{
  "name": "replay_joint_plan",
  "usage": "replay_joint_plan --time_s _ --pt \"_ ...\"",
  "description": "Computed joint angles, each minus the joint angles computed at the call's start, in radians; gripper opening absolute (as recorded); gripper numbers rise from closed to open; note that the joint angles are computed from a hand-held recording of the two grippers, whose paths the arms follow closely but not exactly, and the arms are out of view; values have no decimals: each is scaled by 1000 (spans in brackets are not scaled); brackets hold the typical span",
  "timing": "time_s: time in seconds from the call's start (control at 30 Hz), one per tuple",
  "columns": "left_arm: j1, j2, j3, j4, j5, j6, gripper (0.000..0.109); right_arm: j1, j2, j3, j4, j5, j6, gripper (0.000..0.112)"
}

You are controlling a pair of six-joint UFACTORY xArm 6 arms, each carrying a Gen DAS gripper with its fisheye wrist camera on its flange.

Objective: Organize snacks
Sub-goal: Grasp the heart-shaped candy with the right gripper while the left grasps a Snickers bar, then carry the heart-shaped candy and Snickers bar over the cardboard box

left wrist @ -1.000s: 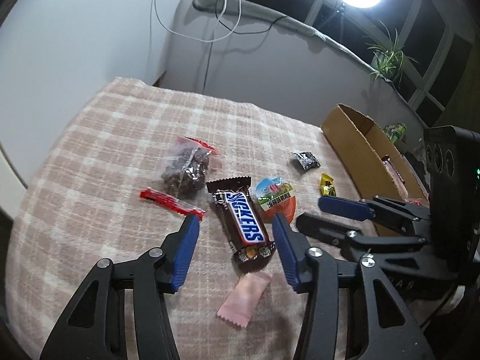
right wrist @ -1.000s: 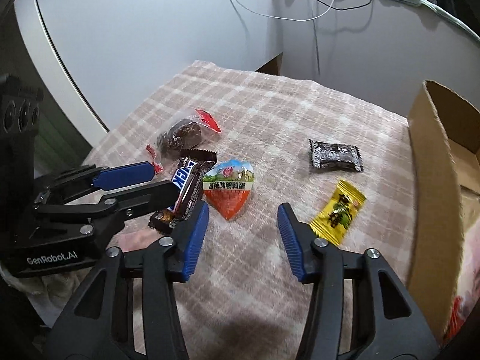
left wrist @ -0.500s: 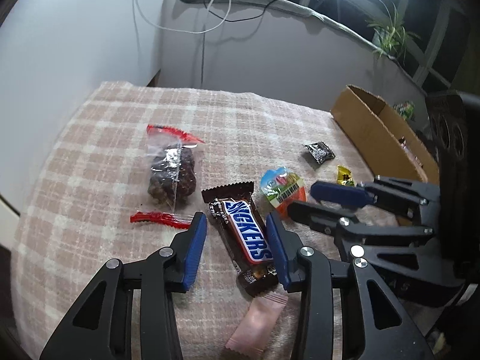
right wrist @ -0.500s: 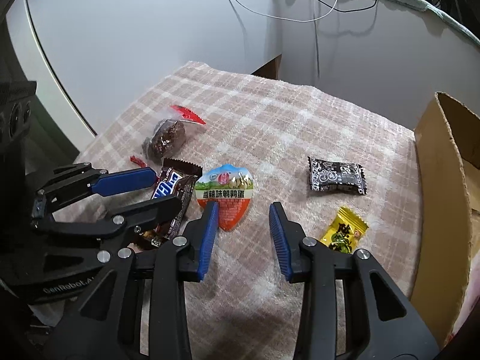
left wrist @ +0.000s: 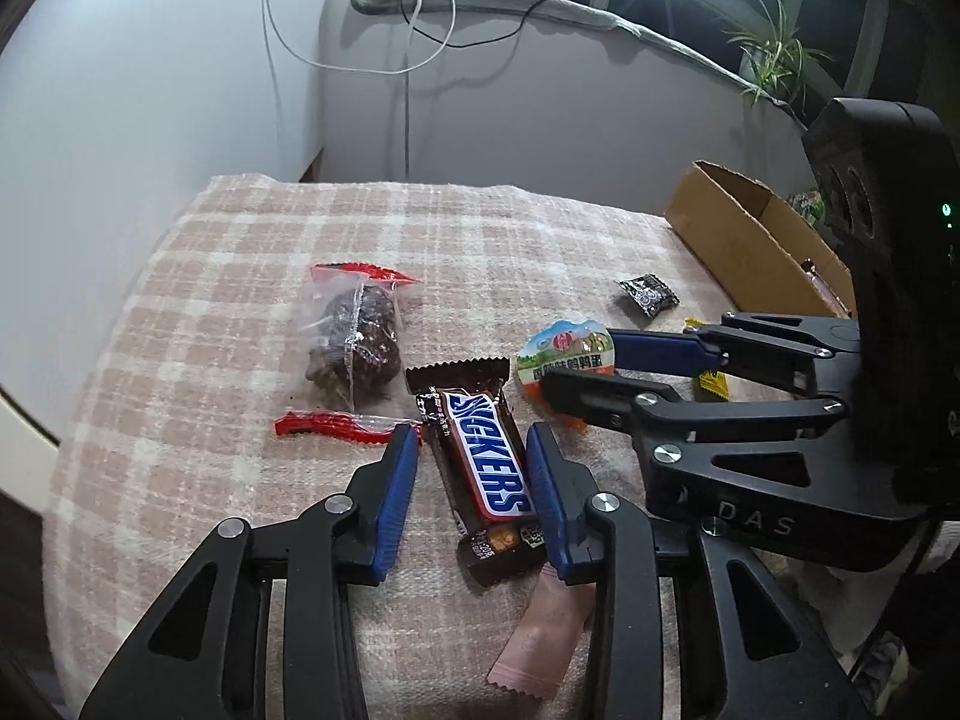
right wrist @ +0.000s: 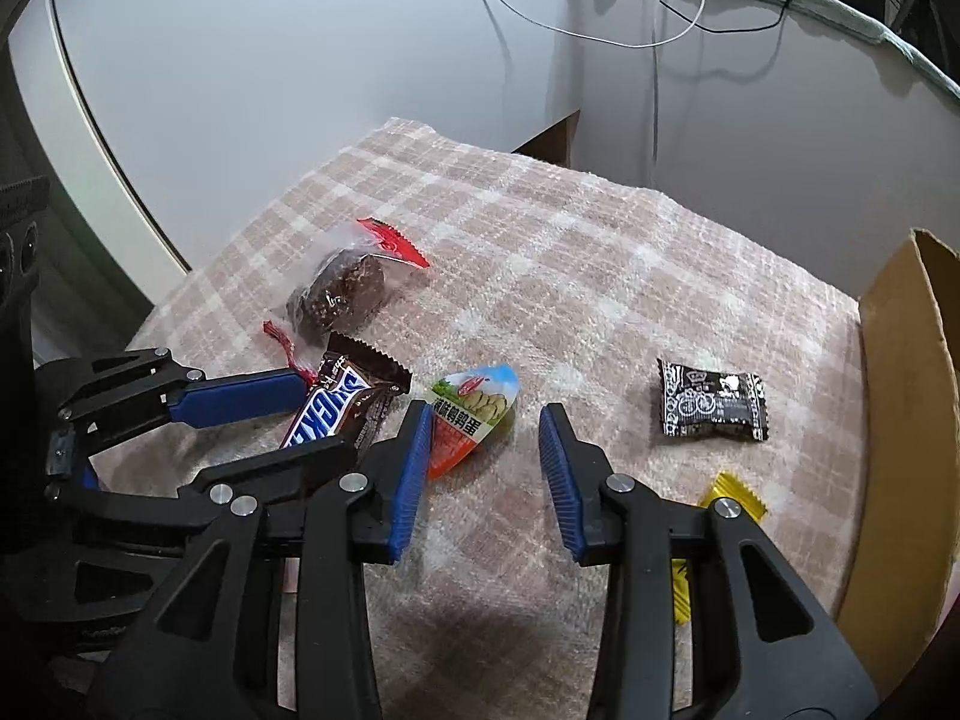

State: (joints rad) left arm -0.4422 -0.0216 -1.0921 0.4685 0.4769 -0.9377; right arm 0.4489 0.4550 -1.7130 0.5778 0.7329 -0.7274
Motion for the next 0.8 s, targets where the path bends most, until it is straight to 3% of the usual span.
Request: replay_joint_plan --time_s 0.07,0.4,0.8 --pt "-1 1 -1 -14 2 17 36 4 -9 13 -21 -13 -3 29" --pt "-15 22 -18 -34 16 48 32 -19 -72 92 43 -55 -13 28" --pt "-27 -39 25 38 3 -88 28 -52 -210 215 173 -77 -89 28"
